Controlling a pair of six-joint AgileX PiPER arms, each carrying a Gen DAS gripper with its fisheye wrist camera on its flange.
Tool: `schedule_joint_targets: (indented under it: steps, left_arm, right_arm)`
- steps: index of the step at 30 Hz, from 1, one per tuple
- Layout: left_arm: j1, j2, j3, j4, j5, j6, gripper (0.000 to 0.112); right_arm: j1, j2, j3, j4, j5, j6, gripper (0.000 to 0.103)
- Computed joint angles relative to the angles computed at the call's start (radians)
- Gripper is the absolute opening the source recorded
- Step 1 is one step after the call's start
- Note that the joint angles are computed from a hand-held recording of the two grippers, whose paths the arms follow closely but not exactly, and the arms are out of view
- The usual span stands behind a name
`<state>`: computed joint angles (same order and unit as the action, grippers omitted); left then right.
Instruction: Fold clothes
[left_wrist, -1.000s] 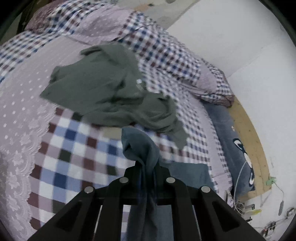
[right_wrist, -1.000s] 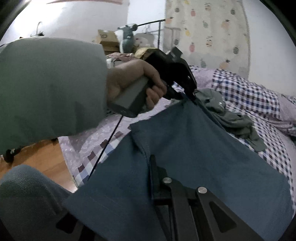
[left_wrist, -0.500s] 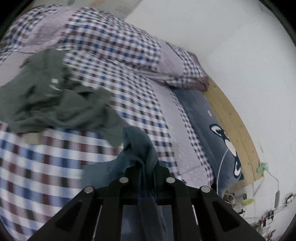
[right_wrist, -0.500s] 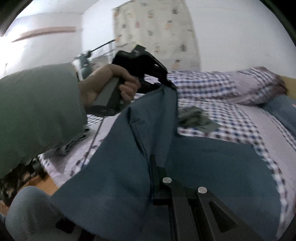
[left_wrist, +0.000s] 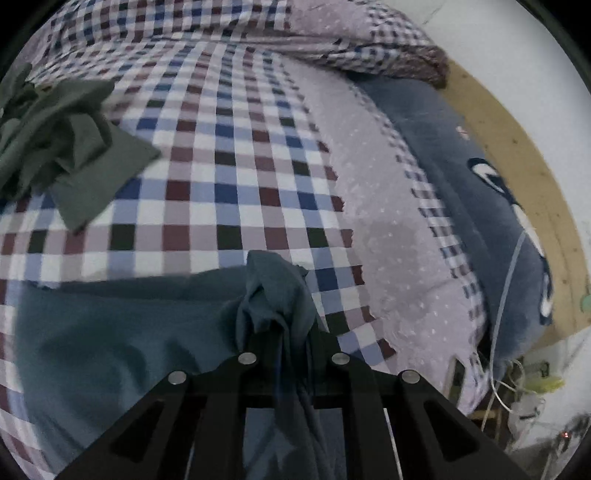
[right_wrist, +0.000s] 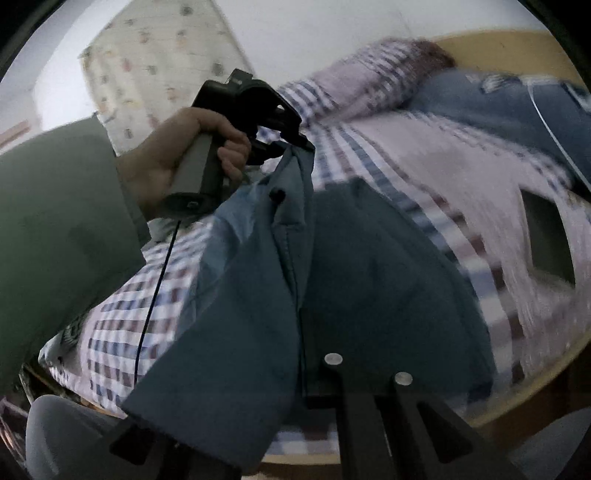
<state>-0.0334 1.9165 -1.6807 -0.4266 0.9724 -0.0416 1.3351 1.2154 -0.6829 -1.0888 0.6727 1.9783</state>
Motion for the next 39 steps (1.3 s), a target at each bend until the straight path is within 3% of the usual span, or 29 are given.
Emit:
schedule_joint_targets:
  steps: [5, 8, 10, 13, 15, 16, 18, 22, 25, 28, 34, 37, 39]
  left_arm:
    - [-0.050, 0.062, -0.075, 0.083, -0.004, -0.116, 0.009]
    - [-0.039, 0.097, -0.089, 0.068, -0.015, -0.134, 0.009]
    - [-0.010, 0.116, -0.098, -0.003, 0.008, -0.095, 0.016]
    - [0.067, 0.074, -0.022, -0.220, -0.015, 0.081, 0.046]
    - [0.132, 0.023, 0.049, -0.387, -0.033, 0.220, 0.077]
    - [0.164, 0.002, 0.077, -0.465, -0.031, 0.283, 0.081]
    - [0.221, -0.037, 0.108, -0.523, -0.007, 0.354, 0.083]
    - [0.333, -0.131, 0.179, -0.479, 0.016, 0.469, 0.083]
    - [0.426, -0.201, 0.262, -0.433, 0.007, 0.577, 0.083]
    - [0.531, -0.241, 0.340, -0.425, -0.008, 0.688, 0.083]
    - [0.737, -0.201, 0.411, -0.508, 0.063, 0.825, 0.083]
    - [0.781, -0.165, 0.434, -0.561, 0.106, 0.885, 0.083]
    - [0.799, -0.147, 0.443, -0.589, 0.139, 0.929, 0.083]
  right_arm:
    - [-0.101, -0.079, 0.090, 0.036, -0.083, 0.007, 0.003]
    - [-0.177, -0.086, 0.111, 0.078, -0.130, -0.028, 0.003]
    - [-0.211, -0.093, 0.122, 0.119, -0.133, -0.060, 0.003]
    - [-0.251, -0.118, 0.146, 0.199, -0.123, -0.101, 0.007]
    - [-0.280, -0.145, 0.165, 0.250, -0.128, -0.132, 0.012]
    - [-0.291, -0.159, 0.173, 0.272, -0.126, -0.145, 0.015]
    - [-0.283, -0.182, 0.178, 0.288, -0.097, -0.148, 0.027]
    - [-0.255, -0.235, 0.191, 0.308, -0.041, -0.153, 0.027]
    - [-0.213, -0.271, 0.198, 0.296, 0.010, -0.133, 0.024]
    - [-0.283, -0.336, 0.239, 0.364, -0.033, -0.193, 0.013]
    - [-0.417, -0.421, 0.237, 0.510, 0.063, -0.333, 0.015]
    - [-0.503, -0.364, 0.166, 0.569, -0.005, -0.533, 0.015]
    - [-0.578, -0.296, 0.099, 0.654, -0.089, -0.733, 0.024]
